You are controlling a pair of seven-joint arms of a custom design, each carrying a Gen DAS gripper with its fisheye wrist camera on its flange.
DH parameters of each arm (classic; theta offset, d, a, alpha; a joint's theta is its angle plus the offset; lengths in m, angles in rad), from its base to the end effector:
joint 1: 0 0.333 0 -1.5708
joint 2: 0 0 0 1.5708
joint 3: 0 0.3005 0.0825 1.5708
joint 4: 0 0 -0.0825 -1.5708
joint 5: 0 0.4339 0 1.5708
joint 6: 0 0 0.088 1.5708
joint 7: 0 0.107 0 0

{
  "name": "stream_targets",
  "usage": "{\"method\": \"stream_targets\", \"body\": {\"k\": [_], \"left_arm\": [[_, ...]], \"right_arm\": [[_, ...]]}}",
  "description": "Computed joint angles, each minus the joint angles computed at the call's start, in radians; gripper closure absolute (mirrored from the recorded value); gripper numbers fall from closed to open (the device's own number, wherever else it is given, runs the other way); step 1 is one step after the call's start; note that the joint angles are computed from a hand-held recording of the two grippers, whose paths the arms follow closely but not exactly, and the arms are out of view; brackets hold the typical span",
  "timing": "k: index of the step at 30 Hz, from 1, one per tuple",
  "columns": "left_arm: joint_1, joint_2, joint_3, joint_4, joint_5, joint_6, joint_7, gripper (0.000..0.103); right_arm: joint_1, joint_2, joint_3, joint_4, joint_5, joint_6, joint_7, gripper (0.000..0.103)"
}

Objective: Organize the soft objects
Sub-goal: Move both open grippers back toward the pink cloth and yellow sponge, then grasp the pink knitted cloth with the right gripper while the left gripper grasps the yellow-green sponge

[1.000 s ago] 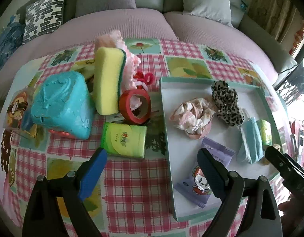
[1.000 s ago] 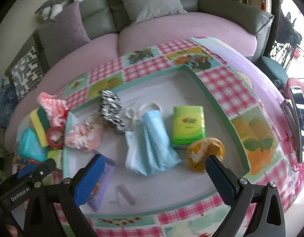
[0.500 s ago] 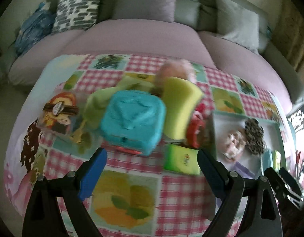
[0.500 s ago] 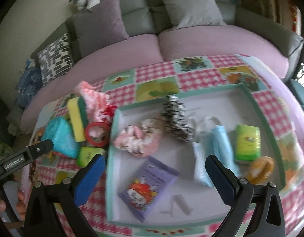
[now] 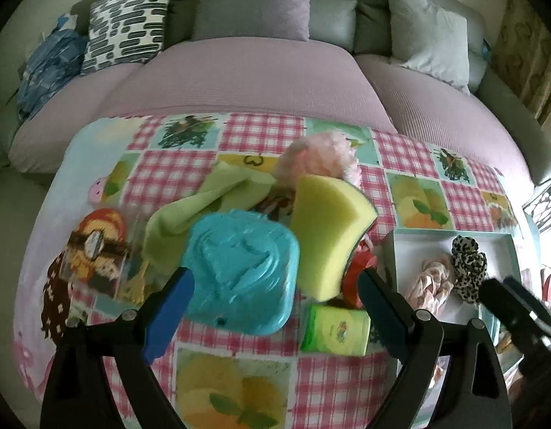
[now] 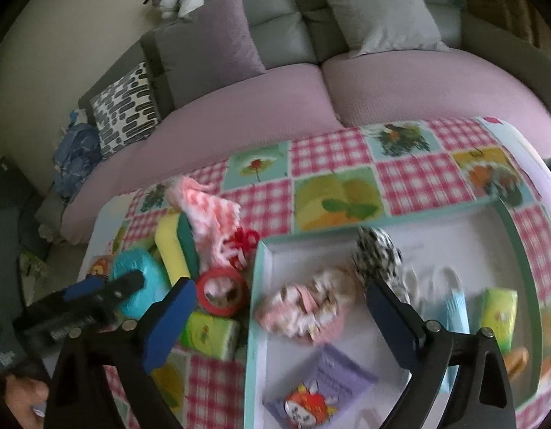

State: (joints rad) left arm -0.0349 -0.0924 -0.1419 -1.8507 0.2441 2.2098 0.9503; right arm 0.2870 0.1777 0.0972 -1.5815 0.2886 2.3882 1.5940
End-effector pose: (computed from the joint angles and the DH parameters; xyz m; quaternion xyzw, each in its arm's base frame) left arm 0.6136 -0.1044 0.5826 -0.7905 0.5588 -0.1606 0.1926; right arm 0.6592 0.2636 0.5802 -0.7317 0.5941 -0.0563 0.3292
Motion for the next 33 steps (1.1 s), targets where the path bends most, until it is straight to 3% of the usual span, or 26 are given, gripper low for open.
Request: {"method": "stream_targets", "body": {"k": [10,14,19,22,28,33], "left_arm": [[-0.023,0.134,0.003,0.142,0.062,-0.02,0.013,0.01],[-0.039,0.18,0.006,0.185,0.101,-0.015,0.014,0.012],[-0.043,0.221,0.016,0.212,0.075,0.003,0.035,0.033],[-0.038,0.221,0.021,0.204,0.037,0.023,0.042,0.058],[-0.02,0.194,0.027,0.159,-0.025,0.094,0.041,0.064],[-0.002,0.174,0.03,0.124,-0.094,0.14,0.055,0.065]], "right_arm": [[-0.018,0.24,0.016,0.363,0.018,-0.186,-0.038,0.015],[-0.013,0.285,0.013,0.428,0.002,-0.213,-0.041,0.016],[-0.012,0.352,0.02,0.524,-0.001,-0.248,-0.054,0.017],[-0.005,0.395,0.026,0.585,-0.003,-0.263,-0.065,0.019],[0.007,0.468,0.036,0.682,0.004,-0.293,-0.073,0.021],[0.013,0.551,0.052,0.793,0.033,-0.337,-0.063,0.031]]}}
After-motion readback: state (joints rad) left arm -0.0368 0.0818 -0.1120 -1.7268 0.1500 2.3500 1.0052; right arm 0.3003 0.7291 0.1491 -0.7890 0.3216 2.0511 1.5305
